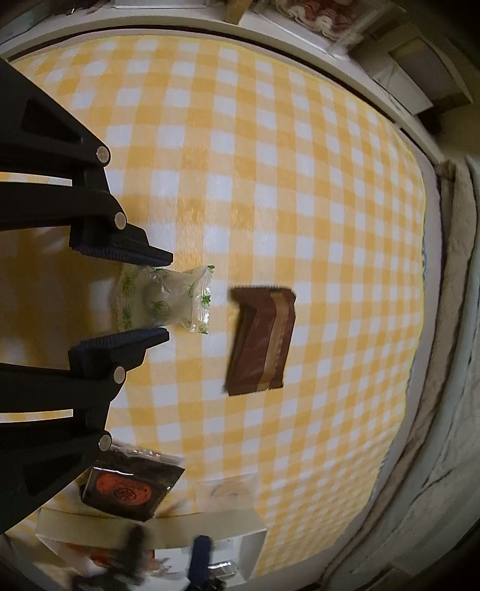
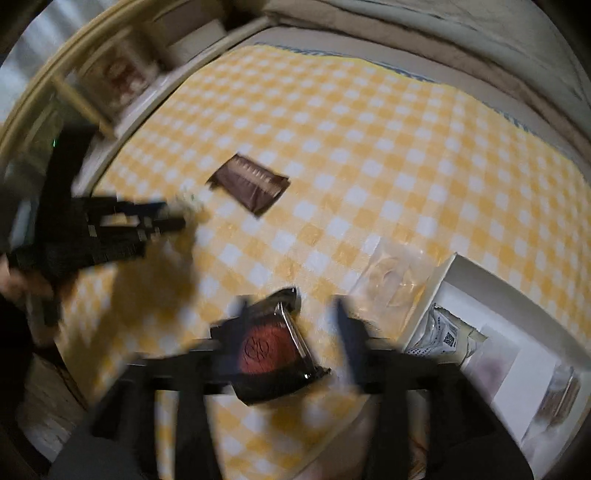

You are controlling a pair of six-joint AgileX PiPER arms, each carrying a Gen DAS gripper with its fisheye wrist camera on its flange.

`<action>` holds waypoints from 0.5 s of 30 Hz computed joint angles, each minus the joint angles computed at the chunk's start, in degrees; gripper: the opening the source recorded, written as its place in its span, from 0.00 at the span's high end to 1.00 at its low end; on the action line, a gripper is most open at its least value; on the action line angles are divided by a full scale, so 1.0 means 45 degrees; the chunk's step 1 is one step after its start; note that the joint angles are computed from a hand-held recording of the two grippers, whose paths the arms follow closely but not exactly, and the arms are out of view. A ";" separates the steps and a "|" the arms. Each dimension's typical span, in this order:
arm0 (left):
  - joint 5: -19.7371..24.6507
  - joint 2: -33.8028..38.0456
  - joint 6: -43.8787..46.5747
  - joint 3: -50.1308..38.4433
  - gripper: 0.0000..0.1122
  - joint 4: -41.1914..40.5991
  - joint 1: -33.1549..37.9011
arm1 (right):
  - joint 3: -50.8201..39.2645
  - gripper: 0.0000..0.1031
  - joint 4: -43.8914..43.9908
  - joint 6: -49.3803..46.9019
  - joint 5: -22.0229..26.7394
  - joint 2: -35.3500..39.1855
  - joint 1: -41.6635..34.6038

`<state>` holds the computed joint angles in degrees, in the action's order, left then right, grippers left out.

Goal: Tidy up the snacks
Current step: 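Grasp the green-print sachet with the left tool while the right tool grasps the dark red pack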

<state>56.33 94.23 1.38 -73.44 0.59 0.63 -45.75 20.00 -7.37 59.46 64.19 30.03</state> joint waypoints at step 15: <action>0.0221 -0.0692 0.2407 0.0215 0.71 -0.1538 0.2553 | 0.0317 0.36 -0.1482 0.0647 -0.0911 0.2517 0.4535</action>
<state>57.33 91.12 12.22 -72.47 -6.33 12.12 -44.32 13.33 -4.46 55.36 75.51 50.44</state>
